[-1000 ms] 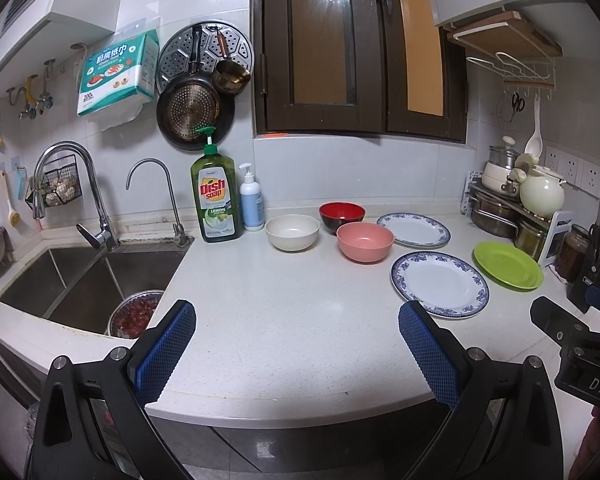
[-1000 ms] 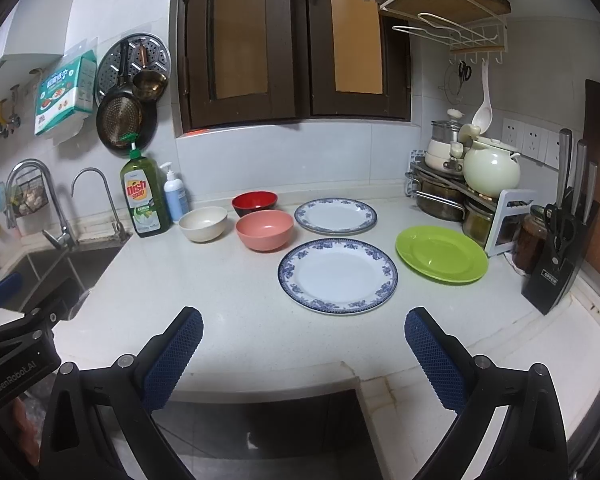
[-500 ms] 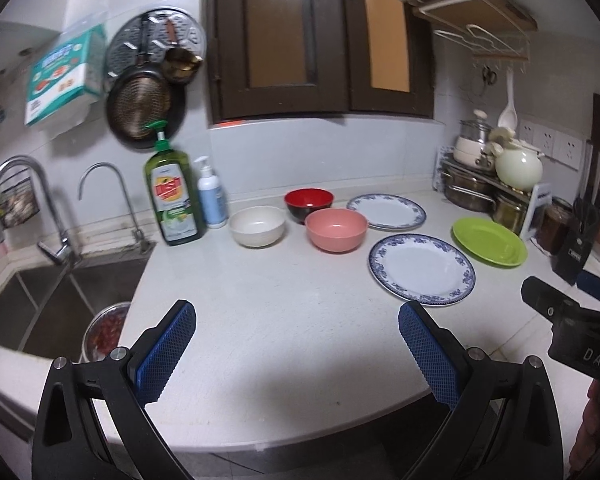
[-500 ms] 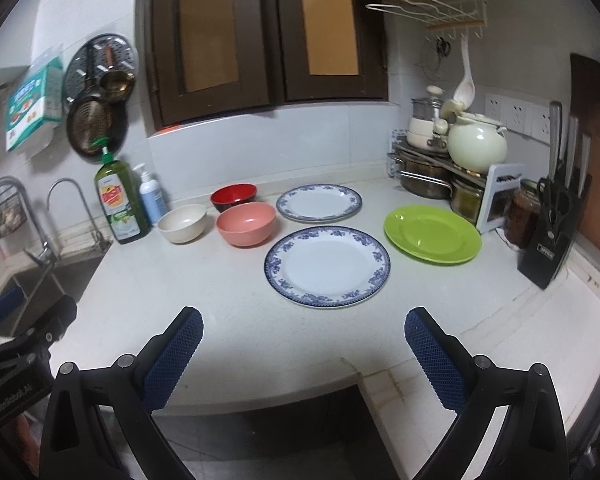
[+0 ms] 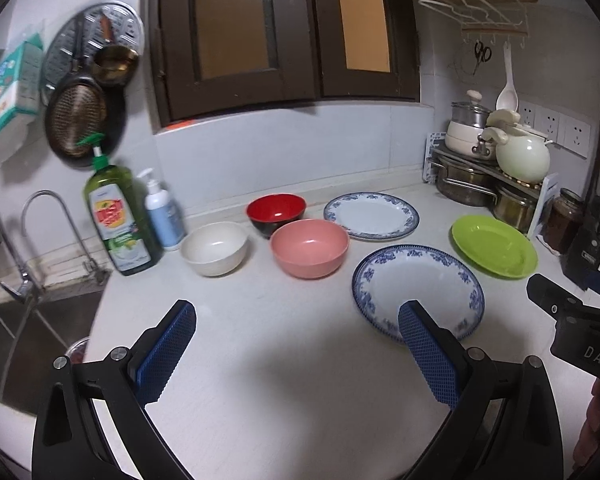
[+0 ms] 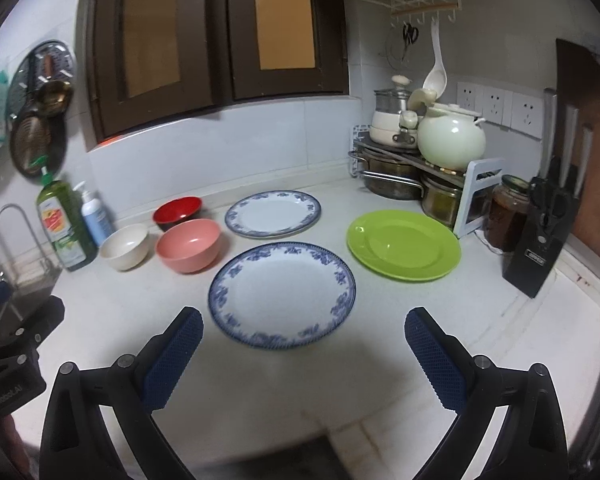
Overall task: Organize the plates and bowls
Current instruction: 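Move both grippers toward the rim of the large blue-and-white plate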
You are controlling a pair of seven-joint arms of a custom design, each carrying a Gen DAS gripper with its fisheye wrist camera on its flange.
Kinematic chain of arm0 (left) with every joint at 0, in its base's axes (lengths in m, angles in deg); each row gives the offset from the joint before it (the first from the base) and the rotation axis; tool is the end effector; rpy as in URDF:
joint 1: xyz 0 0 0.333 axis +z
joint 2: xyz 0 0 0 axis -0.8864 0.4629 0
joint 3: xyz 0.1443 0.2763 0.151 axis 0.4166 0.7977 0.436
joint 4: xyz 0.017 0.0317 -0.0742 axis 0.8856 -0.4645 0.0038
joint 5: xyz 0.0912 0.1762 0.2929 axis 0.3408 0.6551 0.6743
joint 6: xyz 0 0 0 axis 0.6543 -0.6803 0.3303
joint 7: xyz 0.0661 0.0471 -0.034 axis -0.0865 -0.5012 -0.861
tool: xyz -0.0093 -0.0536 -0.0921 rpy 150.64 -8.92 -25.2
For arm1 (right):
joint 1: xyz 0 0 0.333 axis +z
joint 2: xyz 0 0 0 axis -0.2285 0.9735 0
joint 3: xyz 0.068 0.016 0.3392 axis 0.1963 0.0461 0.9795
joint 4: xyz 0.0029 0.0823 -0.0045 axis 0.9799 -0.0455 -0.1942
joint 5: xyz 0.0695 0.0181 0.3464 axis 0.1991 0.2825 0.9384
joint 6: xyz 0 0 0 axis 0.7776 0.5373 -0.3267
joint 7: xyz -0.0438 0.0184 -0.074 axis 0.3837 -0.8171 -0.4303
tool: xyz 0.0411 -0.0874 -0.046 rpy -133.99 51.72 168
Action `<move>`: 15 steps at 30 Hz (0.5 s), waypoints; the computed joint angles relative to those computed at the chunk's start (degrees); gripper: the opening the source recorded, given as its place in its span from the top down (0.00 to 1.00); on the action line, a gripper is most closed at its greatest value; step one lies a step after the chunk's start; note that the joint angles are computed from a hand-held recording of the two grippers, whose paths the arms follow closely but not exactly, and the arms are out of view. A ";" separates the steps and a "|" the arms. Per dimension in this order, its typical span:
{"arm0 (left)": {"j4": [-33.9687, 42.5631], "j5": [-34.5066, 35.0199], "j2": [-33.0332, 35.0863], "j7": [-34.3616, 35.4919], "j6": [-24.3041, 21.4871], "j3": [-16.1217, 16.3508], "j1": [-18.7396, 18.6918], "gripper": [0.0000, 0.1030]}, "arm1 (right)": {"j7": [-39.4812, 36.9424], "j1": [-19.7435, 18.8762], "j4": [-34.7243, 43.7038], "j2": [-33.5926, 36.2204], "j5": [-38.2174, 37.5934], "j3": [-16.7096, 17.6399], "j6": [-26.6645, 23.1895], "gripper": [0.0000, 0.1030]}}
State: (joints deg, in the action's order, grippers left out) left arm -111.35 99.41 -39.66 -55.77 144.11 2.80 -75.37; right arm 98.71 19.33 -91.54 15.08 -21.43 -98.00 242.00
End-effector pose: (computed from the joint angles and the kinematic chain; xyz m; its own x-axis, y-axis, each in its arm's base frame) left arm 0.6555 -0.1798 0.4691 0.0902 -0.9931 -0.0745 -0.5391 0.0142 -0.8421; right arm 0.6593 0.1293 0.4671 0.0220 -0.9993 -0.0310 -0.5508 0.0138 -0.8345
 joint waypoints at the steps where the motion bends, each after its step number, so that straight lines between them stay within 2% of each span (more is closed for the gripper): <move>1: 1.65 -1.27 1.31 1.51 -0.50 -0.43 0.24 0.00 | 0.08 -0.81 1.57 1.05 0.07 0.49 -0.48 0.01; 4: 6.82 -7.14 5.49 6.56 -2.14 -1.16 0.42 0.00 | 0.23 -4.40 7.99 4.85 -0.91 2.67 -4.14 0.01; 6: 10.04 -10.57 8.13 9.62 -2.61 -1.10 0.14 0.00 | -0.11 -8.64 12.82 7.24 -2.20 6.22 -7.43 0.01; 9: 14.84 -16.45 11.93 15.38 -3.91 -1.68 0.31 0.00 | 0.17 -12.67 18.27 10.33 -3.94 9.50 -10.63 0.01; 12: 20.32 -22.82 16.10 22.20 -5.92 -3.03 0.90 0.00 | 1.35 -15.14 23.28 13.16 -5.41 11.36 -14.33 0.01; 15: 26.53 -29.37 20.81 29.71 -8.06 -5.09 1.94 0.03 | 2.70 -16.43 28.51 16.52 -7.28 11.82 -17.21 0.01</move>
State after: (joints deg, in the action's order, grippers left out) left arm -84.82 70.04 -18.85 -26.06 136.05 -2.28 -73.42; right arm 101.40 2.90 -63.03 31.60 -28.71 -86.19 224.79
